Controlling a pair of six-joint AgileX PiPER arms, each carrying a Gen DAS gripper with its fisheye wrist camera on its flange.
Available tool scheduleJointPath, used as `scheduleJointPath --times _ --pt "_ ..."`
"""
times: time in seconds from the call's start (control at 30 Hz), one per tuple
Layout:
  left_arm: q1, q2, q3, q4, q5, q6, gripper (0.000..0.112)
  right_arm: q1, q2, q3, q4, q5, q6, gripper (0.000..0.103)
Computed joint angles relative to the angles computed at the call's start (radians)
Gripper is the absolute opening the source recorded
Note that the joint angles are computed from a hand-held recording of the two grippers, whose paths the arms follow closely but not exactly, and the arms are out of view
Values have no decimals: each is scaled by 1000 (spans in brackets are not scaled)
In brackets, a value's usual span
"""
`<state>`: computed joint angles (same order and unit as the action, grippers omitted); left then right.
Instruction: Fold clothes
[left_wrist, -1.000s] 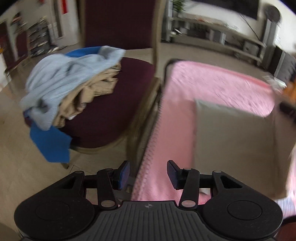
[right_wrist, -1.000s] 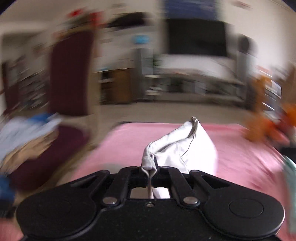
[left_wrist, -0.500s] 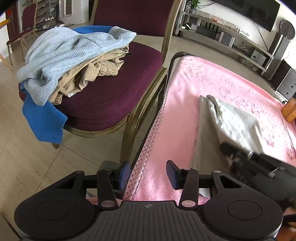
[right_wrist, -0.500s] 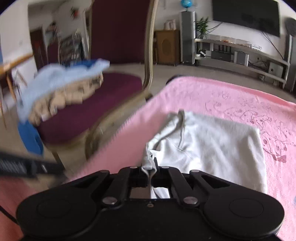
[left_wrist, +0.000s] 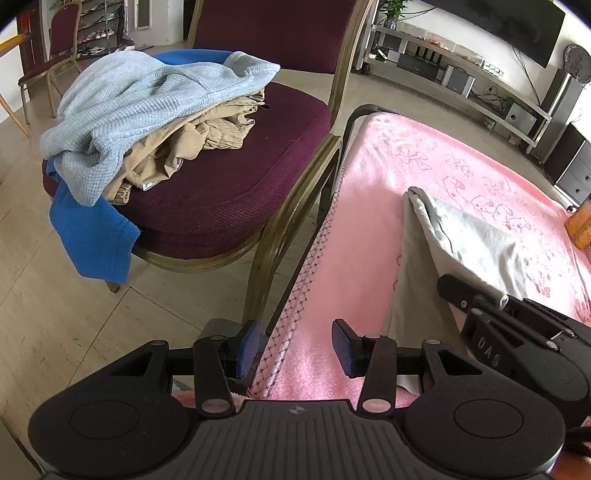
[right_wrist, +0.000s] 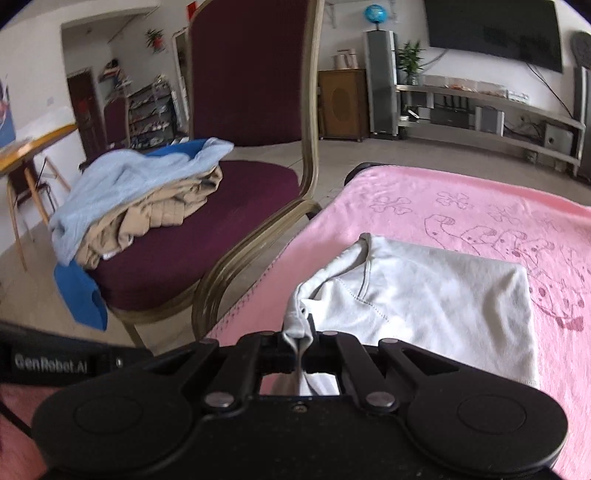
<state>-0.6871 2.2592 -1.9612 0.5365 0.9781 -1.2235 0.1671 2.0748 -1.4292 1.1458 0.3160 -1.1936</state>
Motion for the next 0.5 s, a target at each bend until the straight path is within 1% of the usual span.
scheduleJointPath --times 0.07,0.1,0.2,0.27,0.33,0.4,0.5 --pt "0 3 -5 2 7 0 44 -4 9 -9 -17 21 -10 3" --pt "-1 6 -10 2 12 2 44 -8 18 -22 -51 44 7 3" --pt "-2 15 -27 1 28 8 44 -23 59 -101 -235 165 137 4" --pt "-2 21 -38 1 39 13 44 -40 67 -130 -281 239 165 10" --pt "-3 27 -49 -1 49 18 44 -73 58 -146 -278 328 165 14" --pt "-4 35 -64 -4 60 24 44 -122 28 -137 -249 404 153 29" --pt "-12 67 -124 -8 92 65 43 -208 -32 -88 -186 452 153 31"
